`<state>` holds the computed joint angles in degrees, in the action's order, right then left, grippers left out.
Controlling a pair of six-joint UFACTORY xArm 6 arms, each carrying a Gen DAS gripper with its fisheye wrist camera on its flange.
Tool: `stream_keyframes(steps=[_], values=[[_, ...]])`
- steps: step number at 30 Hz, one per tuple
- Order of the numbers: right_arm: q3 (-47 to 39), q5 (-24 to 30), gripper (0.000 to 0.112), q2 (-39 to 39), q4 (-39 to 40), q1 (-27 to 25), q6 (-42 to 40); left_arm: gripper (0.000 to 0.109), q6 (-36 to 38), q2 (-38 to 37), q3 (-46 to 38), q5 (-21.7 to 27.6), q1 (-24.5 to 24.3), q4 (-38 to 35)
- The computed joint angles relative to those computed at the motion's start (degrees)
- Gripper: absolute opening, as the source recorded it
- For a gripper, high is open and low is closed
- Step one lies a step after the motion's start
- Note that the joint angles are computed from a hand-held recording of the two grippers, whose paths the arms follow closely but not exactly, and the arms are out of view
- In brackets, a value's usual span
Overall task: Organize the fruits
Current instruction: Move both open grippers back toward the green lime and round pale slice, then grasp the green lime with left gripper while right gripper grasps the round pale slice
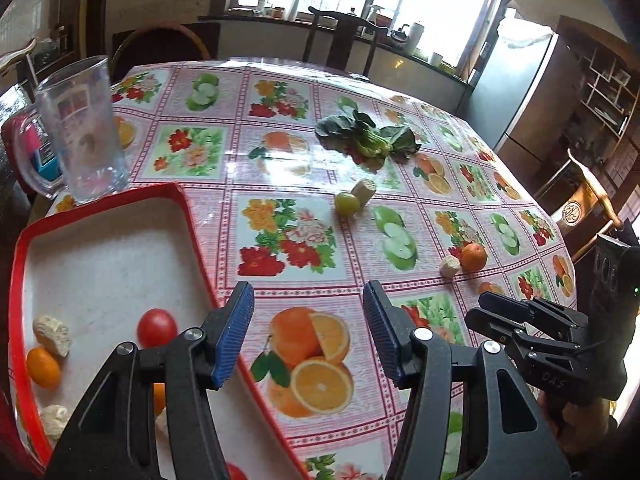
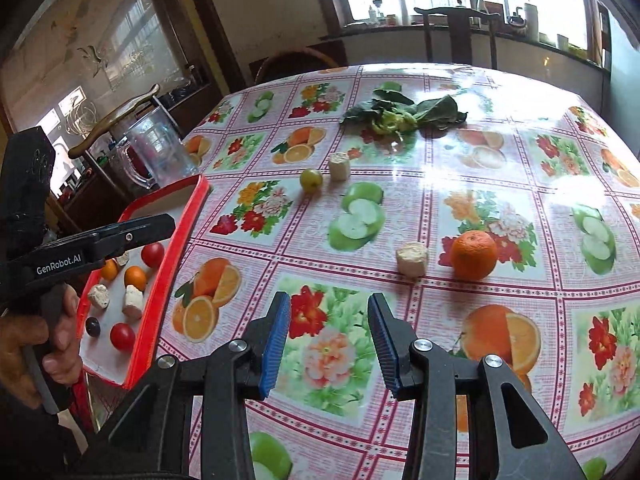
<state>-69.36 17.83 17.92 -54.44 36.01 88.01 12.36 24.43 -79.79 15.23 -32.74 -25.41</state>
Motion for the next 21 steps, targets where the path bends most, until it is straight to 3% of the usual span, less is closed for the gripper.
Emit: stream_keyframes(steps=[7,16,21], values=[[-2.67,0.93,0.042,3.36,3.04,-2.37,-4.83,0.055,-6.7,9.88,-13.05,3.57,-1.36,10.51],[-6.8,5.22,0.037,7.4,2.26,-3.94,-6.98,0.055,-12.82,25.35,-35.72,14.22,-1.11,17.58],[-9.08,5.26,0.031,8.99,2.78,-4.18,-9.9,0.055,-14.67,36.78,-54.24,22.13,-1.36,20.35]])
